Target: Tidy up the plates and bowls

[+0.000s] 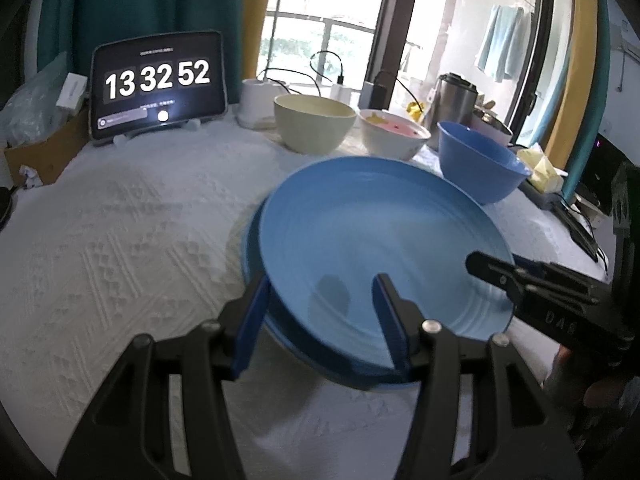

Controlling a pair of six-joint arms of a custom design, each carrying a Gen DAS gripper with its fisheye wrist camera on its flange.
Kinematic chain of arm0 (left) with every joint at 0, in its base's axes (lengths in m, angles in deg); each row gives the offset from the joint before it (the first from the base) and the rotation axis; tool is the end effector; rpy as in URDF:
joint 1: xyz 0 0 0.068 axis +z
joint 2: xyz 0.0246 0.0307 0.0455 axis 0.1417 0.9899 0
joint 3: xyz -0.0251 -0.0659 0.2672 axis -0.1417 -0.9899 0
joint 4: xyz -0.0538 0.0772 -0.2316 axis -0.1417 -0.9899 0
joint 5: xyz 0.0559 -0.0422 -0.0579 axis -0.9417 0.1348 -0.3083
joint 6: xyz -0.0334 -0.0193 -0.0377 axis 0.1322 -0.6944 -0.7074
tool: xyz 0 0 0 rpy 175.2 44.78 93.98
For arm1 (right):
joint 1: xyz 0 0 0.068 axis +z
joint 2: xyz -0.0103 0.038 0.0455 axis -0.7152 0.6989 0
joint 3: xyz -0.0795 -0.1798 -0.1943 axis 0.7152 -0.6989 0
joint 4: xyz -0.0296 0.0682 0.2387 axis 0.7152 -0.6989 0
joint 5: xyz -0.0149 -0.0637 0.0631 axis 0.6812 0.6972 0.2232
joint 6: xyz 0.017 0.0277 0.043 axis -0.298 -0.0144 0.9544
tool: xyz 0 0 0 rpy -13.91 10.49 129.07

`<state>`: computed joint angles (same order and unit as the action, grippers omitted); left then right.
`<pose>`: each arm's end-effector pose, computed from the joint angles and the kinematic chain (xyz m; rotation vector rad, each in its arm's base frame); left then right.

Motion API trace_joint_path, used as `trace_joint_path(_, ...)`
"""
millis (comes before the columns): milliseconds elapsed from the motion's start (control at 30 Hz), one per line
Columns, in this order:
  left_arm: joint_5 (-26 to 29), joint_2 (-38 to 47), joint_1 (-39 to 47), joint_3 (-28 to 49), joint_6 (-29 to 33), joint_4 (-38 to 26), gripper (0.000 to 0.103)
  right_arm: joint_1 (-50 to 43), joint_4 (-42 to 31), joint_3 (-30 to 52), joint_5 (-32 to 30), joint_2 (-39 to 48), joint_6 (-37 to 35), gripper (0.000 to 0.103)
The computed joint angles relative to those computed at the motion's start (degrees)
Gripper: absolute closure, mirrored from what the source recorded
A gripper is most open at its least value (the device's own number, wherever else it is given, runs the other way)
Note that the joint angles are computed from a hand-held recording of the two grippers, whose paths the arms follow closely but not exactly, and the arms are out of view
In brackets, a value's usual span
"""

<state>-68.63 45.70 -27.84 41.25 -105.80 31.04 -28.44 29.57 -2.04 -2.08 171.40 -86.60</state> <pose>0.1653 -0.1002 0.0099 -0.2355 2.2516 -0.1180 0.2404 0.0835 0.0216 -0.4799 2.2467 0.4259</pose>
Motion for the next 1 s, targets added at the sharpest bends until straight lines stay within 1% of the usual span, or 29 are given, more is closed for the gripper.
trace_joint_path(100,-1.5,0.2,0.0,-0.8,0.2,1.5,0.048,0.5,0.5,0.0,1.0,0.4,-0.2,0.068)
trace_joint_path(233,-1.3,0.7,1.1,-0.9,0.1,1.9,0.048,0.4,0.3,0.3,1.4,0.7,0.2,0.068)
trace_joint_path(567,-1.3,2.3,3.2,-1.4,-0.8,3.1,0.048,-0.6,0.4,0.4,0.2,1.1,0.7,0.064)
trace_joint_path(667,-1.7,3.1,3.6,-2.1,-1.1,5.0,0.048,-1.0,0.8,0.3,-0.1,1.2,1.3,0.062)
trace_joint_path(700,-1.9,3.2,3.6,-2.2,-1.2,5.3,0.048,-1.2,1.2,0.1,-0.4,1.3,1.5,0.060)
trace_joint_path(733,-1.9,3.7,3.8,-2.6,-1.4,6.7,0.048,-1.6,1.7,-0.1,-0.8,1.3,1.7,0.055)
trace_joint_path(767,-1.6,4.4,4.1,-3.0,-1.4,8.3,0.047,-1.8,1.9,-0.2,-1.2,1.3,1.9,0.052)
trace_joint_path(800,-1.2,5.0,4.6,-3.2,-1.5,9.5,0.043,-2.1,2.3,-0.3,-1.7,1.3,2.1,0.049)
trace_joint_path(833,-0.5,5.4,5.1,-3.1,-1.4,9.9,0.039,-2.3,1.9,-0.1,-2.1,1.3,2.1,0.049)
trace_joint_path(867,0.6,5.9,5.8,-2.8,-1.2,10.3,0.033,-2.3,1.5,0.2,-2.0,1.3,2.2,0.048)
trace_joint_path(1000,3.7,5.5,7.8,-0.6,-1.4,6.1,0.032,-1.6,0.8,0.9,-1.6,2.0,2.5,0.048)
